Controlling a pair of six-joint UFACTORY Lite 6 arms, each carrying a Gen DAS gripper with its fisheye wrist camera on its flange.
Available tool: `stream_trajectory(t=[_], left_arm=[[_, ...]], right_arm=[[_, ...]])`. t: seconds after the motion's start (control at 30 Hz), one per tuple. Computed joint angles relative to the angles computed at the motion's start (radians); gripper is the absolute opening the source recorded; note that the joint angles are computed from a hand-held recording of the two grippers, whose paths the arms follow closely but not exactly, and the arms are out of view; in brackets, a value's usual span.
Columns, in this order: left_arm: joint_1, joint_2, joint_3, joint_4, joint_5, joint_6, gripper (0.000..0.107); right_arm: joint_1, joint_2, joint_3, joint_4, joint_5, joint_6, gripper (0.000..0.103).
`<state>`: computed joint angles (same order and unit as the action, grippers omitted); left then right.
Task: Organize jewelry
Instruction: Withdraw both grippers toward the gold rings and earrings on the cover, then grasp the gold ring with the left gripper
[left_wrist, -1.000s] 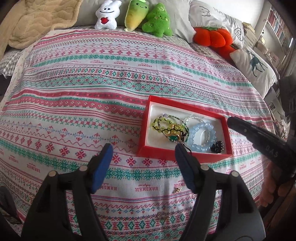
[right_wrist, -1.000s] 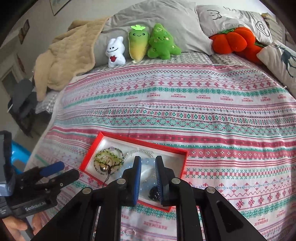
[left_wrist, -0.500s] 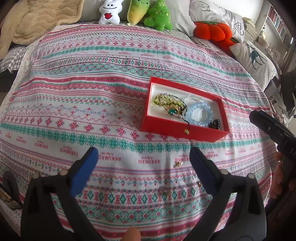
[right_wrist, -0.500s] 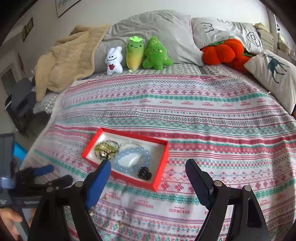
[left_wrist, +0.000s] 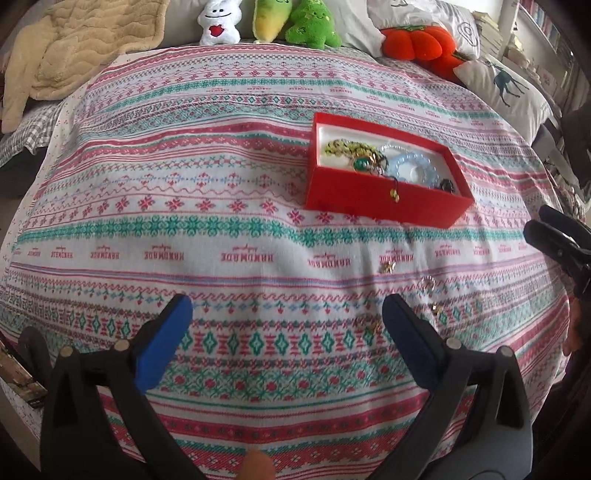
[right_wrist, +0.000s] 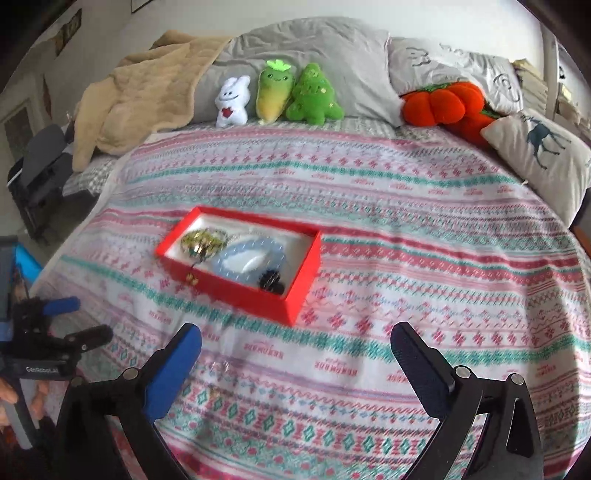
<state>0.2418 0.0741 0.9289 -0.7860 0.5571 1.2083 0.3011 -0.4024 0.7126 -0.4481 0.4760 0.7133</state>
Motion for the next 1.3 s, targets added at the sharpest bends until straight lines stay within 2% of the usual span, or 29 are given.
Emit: stream_trajectory(t=[0.1, 0.23, 0.37, 0.5, 0.67, 0.77, 0.83, 0.9, 1.0, 1.2, 1.27, 1.3], left_arm=[[0.021, -0.037, -0.084, -0.079, -0.027, 0.136, 0.102], [0.039, -0.067, -0.179, -0.162, -0.051, 0.308, 0.102], [0.038, -0.079, -0.239, -0.214, -0.075, 0.441, 0.102], [0.015, -0.071, -0.284, -0.299, -0.092, 0.579, 0.102], [-0.004, -0.066, -0.332, -0.49, -0.119, 0.807, 0.103], [0.015, -0.033, -0.326, -0.545, -0.099, 0.845, 0.103], [0.006, -0.036, -0.337, -0.588, -0.113, 0.885, 0.103], [-0.003, -0.033, -0.338, -0.601, -0.124, 0.893, 0.103], [-0.015, -0.024, -0.318, -0.538, -0.132, 0.823, 0.103], [-0.037, 0.006, -0.243, -0.333, -0.11, 0.603, 0.102], [-0.035, 0.002, -0.235, -0.322, -0.085, 0.59, 0.091], [-0.036, -0.001, -0.231, -0.316, -0.072, 0.587, 0.081]], right_arm=[[0.043, 0.0, -0.048, 0.058, -0.011, -0.065, 0.103], [0.186, 0.027, -0.099, -0.11, 0.015, 0.067, 0.103], [0.263, 0.078, -0.142, -0.158, -0.016, 0.092, 0.103], [0.26, 0.166, -0.155, -0.118, -0.087, 0.05, 0.103], [0.22, 0.245, -0.159, -0.058, -0.164, -0.004, 0.103], [0.208, 0.22, -0.202, -0.14, -0.216, 0.075, 0.103], [0.224, 0.213, -0.224, -0.274, -0.226, 0.211, 0.103], [0.246, 0.21, -0.234, -0.377, -0.216, 0.322, 0.103], [0.252, 0.215, -0.233, -0.395, -0.215, 0.342, 0.103], [0.191, 0.231, -0.208, -0.162, -0.258, 0.037, 0.103], [0.18, 0.24, -0.196, -0.118, -0.261, -0.012, 0.103], [0.179, 0.24, -0.193, -0.115, -0.262, -0.014, 0.103]])
